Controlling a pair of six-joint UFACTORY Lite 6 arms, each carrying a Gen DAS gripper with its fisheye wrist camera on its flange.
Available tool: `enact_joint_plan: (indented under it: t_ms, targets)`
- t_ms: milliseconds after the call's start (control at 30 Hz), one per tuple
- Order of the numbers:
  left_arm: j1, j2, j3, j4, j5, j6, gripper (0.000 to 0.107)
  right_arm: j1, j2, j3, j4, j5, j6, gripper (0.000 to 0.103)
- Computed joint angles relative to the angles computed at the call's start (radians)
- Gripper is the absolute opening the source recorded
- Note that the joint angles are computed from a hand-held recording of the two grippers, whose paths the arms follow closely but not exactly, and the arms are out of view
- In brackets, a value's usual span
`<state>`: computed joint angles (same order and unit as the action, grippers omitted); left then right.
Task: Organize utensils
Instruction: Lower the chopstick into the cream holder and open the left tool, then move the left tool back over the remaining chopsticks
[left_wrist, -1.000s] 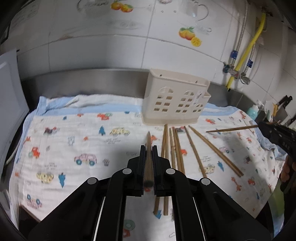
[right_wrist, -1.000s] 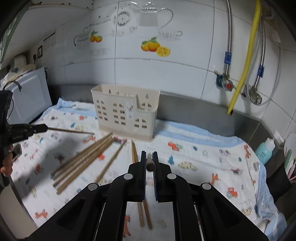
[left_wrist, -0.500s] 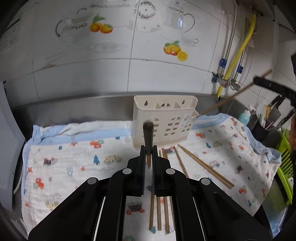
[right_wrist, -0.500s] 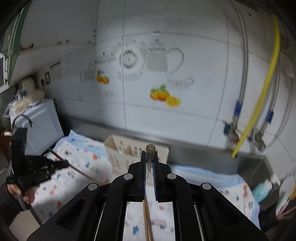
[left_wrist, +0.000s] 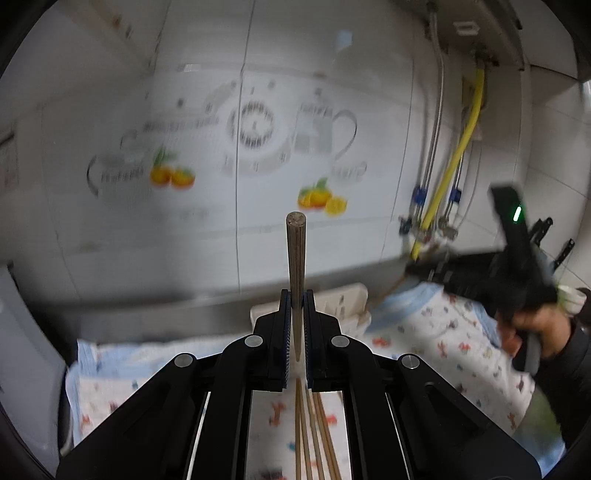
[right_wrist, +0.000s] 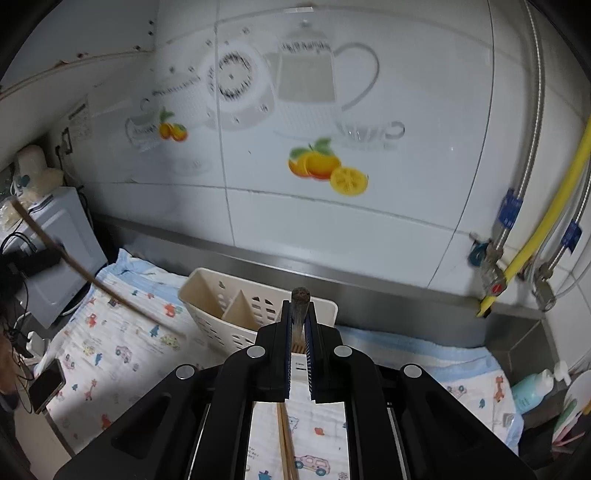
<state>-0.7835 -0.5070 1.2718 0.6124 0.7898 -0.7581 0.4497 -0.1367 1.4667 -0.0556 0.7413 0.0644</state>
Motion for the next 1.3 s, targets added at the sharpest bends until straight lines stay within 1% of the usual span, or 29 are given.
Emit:
enact_joint_plan:
  t_ms: [167,333,500,633,900,967,1000,1033,1200,1300]
  targets:
    - [0.045,0.146,0.163,-0.022,-0.021,0.056,0.005,-0.014,0.035,-0.012,0.019,-0.019,-0.024,0.007]
    - [0.159,0.303,0.25,-0.135,-0.048,0.147,0.005,-0.018,0.06,-0.013,0.019,-0.035,-0.036,0.007]
    - [0.259,0.423,0.271,-0.254,-0.086,0.228,0.005,-0.026,0.071,-0.015,0.047,-0.05,-0.057,0.007]
    - [0.31,0.472,0.247,-0.345,-0.117,0.282,0.005,-0.035,0.075,-0.026,0.055,-0.061,-0.063,0.007]
    - [0.336,0.499,0.198,-0.404,-0.172,0.314,0.006,-0.042,0.065,-0.045,0.08,-0.085,-0.084,0.008]
    - [0.338,0.49,0.191,-0.391,-0.172,0.304,0.006,-0.043,0.061,-0.042,0.085,-0.084,-0.089,0.011]
    - [0.34,0.479,0.181,-0.402,-0.182,0.313,0.008,-0.039,0.05,-0.047,0.073,-0.088,-0.08,0.018]
    - [0.34,0.472,0.179,-0.396,-0.18,0.308,0.008,-0.034,0.043,-0.048,0.059,-0.089,-0.068,0.021]
    - [0.347,0.426,0.166,-0.407,-0.168,0.313,0.008,-0.029,-0.035,-0.08,0.041,-0.08,-0.044,0.022]
    - [0.323,0.357,0.125,-0.338,-0.158,0.263,0.008,-0.011,-0.114,-0.134,-0.009,-0.073,-0.002,0.024]
